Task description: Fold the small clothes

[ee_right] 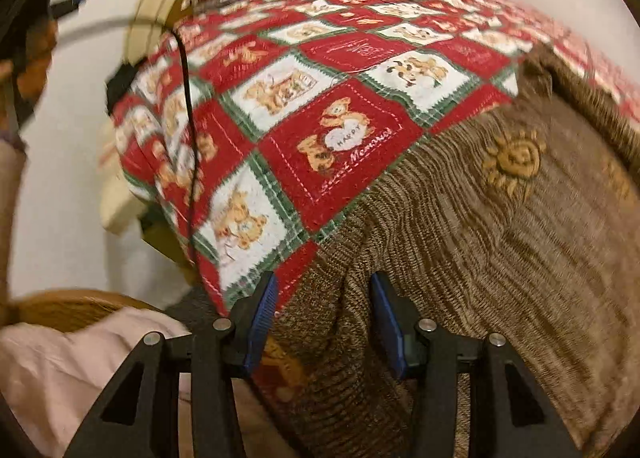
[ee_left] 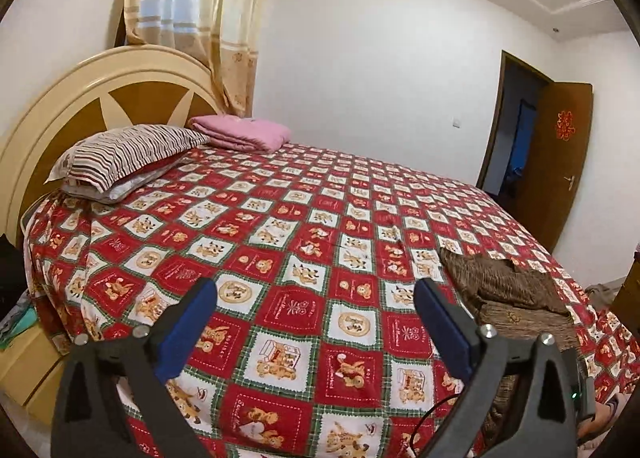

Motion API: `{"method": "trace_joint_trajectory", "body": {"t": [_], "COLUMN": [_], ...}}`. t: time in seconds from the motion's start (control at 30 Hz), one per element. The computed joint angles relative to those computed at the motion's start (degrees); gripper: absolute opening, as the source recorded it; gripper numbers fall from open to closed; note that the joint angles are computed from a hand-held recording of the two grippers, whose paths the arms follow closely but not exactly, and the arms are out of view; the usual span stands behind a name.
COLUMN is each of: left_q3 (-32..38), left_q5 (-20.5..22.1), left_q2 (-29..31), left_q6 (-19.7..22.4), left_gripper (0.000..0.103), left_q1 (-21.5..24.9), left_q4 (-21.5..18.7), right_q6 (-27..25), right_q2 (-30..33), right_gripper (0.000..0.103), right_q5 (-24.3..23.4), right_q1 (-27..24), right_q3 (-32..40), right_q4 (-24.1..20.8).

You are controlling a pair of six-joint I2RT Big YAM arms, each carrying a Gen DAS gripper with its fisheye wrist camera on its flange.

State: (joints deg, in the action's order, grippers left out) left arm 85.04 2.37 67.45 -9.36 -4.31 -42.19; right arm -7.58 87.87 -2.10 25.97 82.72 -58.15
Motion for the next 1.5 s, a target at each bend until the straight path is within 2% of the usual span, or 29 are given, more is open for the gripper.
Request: {"method": "trace_joint_trajectory", "body": {"t": [0.03, 0.07, 0.13, 0.2, 0.23, 0.3, 0.37, 0.47, 0.5, 0.53, 0.57, 0.6, 0.63, 0.7, 0.73, 0.77, 0.83, 0.93, 1.0, 1.07, 1.13, 1.2, 1.23, 1.27, 1.3, 1.43, 1.47, 1.5], "left_q3": [0.07, -0.16, -0.31, -0.26, -0.08, 0.48, 1.57, 4.68, 6.11, 7.58, 9.33, 10.20, 11.48, 14.38, 16.56, 18.77, 24.06, 33.46, 38.80, 47.08, 55.61, 59.48, 58.31, 54.26, 52.18, 45.64, 44.29, 43.38], "left_q5": [-0.19, -0.22, 0.49, 1.49, 1.35, 1.30, 1.30, 3.81, 4.69, 5.06, 5.49, 5.64, 5.78, 6.96, 8.62, 10.11, 13.19, 16.43, 17.21, 19.25, 19.24, 18.05, 17.64, 18.24, 19.04, 18.13, 18.86, 18.80], "left_q2": [0.15, 0.10, 0.47, 1.29, 1.82, 3.16, 4.89, 8.59, 10.10, 11.42, 13.13, 14.04, 15.38, 18.08, 19.95, 21.78, 26.03, 33.69, 38.25, 44.57, 51.05, 54.45, 54.12, 51.82, 50.50, 46.33, 45.45, 44.83], "left_q6": [0.44, 1.11, 2.76, 4.99, 5.99, 8.35, 10.56, 13.48, 14.48, 15.34, 16.78, 17.78, 19.20, 21.53, 22.76, 23.72, 25.39, 28.44, 29.94, 31.25, 32.14, 32.33, 31.71, 31.07, 30.89, 29.76, 29.31, 29.01], "left_gripper": [0.101, 0.101, 0.101, 0.101, 0.101, 0.101, 0.101, 0.101, 0.101, 0.101, 0.101, 0.101, 0.101, 0.101, 0.101, 0.101, 0.101, 0.099, 0.091, 0.083, 0.082, 0.078, 0.078, 0.076, 0.064, 0.031, 0.017, 0.016], "left_q1": [-0.44, -0.96, -2.58, -4.85, -6.03, -8.73, -11.21, -14.58, -15.63, -16.52, -17.68, -18.40, -19.37, -20.84, -21.50, -22.10, -23.17, -25.64, -27.03, -28.10, -29.23, -29.91, -30.19, -30.28, -30.33, -31.26, -31.48, -31.68], "left_q4": [-0.17, 0.04, -0.04, -0.90, -1.11, -1.75, -2.24, -3.11, -3.77, -4.74, -5.98, -6.55, -7.25, -9.37, -10.85, -12.17, -15.31, -20.54, -23.20, -29.87, -36.44, -40.02, -39.10, -35.53, -34.04, -30.54, -30.12, -29.64], "right_q6": [-0.42, -0.06, 2.61, 3.94, 4.27, 4.45, 4.06, 6.11, 7.07, 8.78, 12.04, 15.33, 19.16, 26.28, 27.28, 27.06, 26.02, 25.90, 26.05, 25.45, 24.45, 24.71, 24.67, 24.69, 24.69, 25.78, 26.40, 26.97], "right_q2": [0.13, 0.34, 0.51, 0.05, -0.67, -1.31, -1.39, 1.14, 2.32, 3.23, 4.14, 4.48, 4.04, 1.21, -0.06, -2.00, -5.63, -10.18, -13.73, -16.95, -20.01, -22.04, -22.68, -23.06, -23.24, -23.18, -23.39, -23.17], "right_gripper": [0.018, 0.017, 0.009, 0.008, 0.008, 0.008, 0.008, 0.009, 0.013, 0.029, 0.043, 0.065, 0.070, 0.070, 0.070, 0.070, 0.070, 0.070, 0.070, 0.070, 0.070, 0.070, 0.070, 0.070, 0.070, 0.070, 0.070, 0.070], "right_q5": [3.89, 3.75, -2.91, -10.03, -16.18, -22.87, -26.57, -31.54, -32.68, -30.27, -25.64, -24.21, -25.16, -30.50, -31.85, -31.28, -27.07, -25.19, -24.74, -21.62, -19.61, -18.27, -18.17, -17.95, -17.61, -16.75, -16.97, -16.68], "right_q1": [0.75, 0.42, -2.45, -5.24, -7.34, -9.45, -12.67, -19.35, -21.43, -23.18, -24.76, -26.32, -28.00, -31.18, -31.97, -32.45, -32.14, -33.40, -34.86, -35.51, -37.29, -38.77, -39.61, -40.29, -40.93, -42.67, -43.29, -43.27], "right_q3": [0.22, 0.77, 2.29, 3.62, 4.14, 6.15, 9.33, 15.45, 17.02, 18.27, 19.33, 19.38, 17.99, 12.55, 10.67, 8.38, 4.36, -0.33, -3.51, -5.51, -7.04, -7.79, -8.07, -8.25, -8.32, -9.08, -9.55, -9.68], "right_q4": [-0.28, -0.83, -2.60, -4.40, -4.70, -4.87, -5.25, -5.30, -5.09, -4.61, -4.03, -3.22, -0.89, 6.16, 7.64, 8.69, 10.73, 11.23, 11.51, 11.08, 9.91, 8.93, 8.60, 8.41, 8.15, 9.14, 9.77, 10.41]}}
